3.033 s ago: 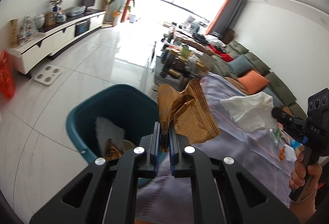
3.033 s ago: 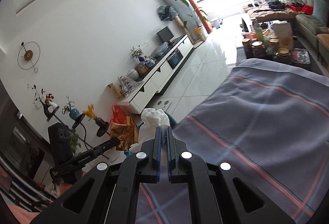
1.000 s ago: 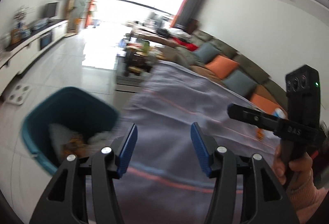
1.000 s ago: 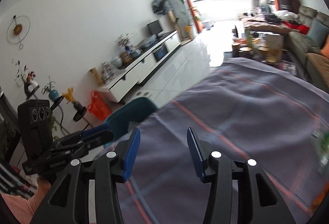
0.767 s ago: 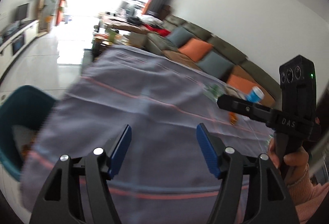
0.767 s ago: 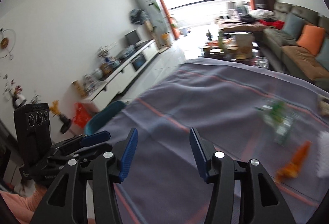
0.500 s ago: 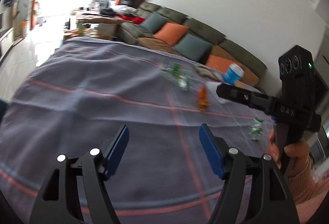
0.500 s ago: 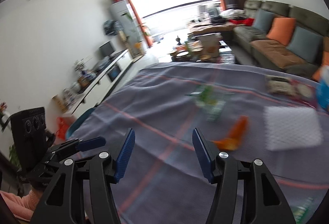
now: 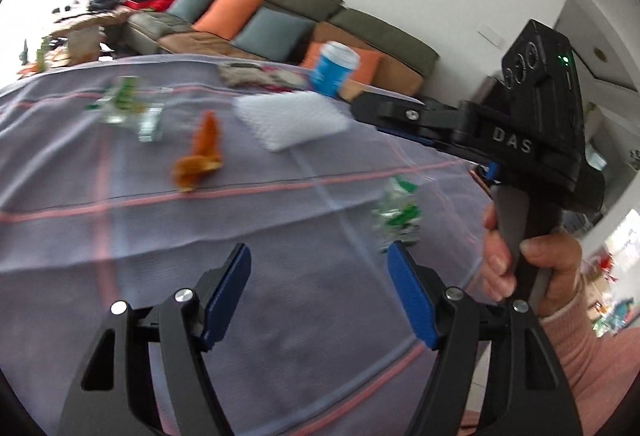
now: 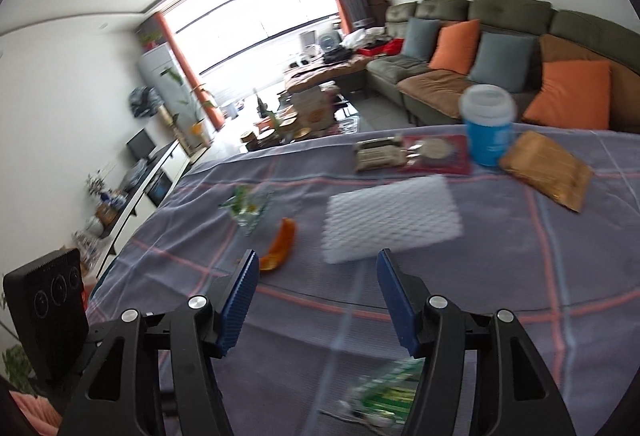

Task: Collect trash
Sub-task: 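Move both tools back over the table toward the green wrapper and foam net, then grasp the green snack wrapper with the left tool while the right tool grasps the white foam net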

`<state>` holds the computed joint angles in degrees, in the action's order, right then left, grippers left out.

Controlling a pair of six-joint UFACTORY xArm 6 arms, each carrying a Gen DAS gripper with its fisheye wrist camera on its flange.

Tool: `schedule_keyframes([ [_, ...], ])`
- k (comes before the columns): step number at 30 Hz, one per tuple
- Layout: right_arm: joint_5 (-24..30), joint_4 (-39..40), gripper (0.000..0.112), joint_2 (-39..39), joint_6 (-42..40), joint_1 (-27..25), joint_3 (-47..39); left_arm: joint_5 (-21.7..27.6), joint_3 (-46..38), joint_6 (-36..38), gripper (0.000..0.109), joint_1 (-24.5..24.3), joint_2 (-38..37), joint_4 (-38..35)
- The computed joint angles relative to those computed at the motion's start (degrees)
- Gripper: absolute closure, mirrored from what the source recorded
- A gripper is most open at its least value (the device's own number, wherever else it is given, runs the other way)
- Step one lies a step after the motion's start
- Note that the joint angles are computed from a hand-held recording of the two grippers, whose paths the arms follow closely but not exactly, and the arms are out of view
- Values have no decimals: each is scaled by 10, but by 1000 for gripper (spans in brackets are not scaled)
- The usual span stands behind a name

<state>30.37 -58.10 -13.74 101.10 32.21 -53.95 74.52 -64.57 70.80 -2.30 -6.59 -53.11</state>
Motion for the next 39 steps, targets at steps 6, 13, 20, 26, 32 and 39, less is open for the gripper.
schedule_keyframes([
  [6, 2, -15, 51, -40, 27, -12, 42, 3, 8, -10, 37, -55, -3, 10],
  [13, -12, -29, 51, -71, 62, -28, 83, -22, 17, -22, 41, -99, -11, 29],
  [20, -45, -37, 50, -78, 76, -52, 102, -46, 21, -36, 59, -129, -10, 60],
  [26, -68, -34, 50, -66, 67, -70, 97, -48, 22, -34, 70, -125, -10, 57],
  [32, -81, -9, 50, -44, 29, -88, 83, -55, 26, -22, 70, -103, -18, 46],
  [39, -98, 67, 45, -4, -51, -116, 60, -42, 8, -18, 70, -49, -14, 27],
])
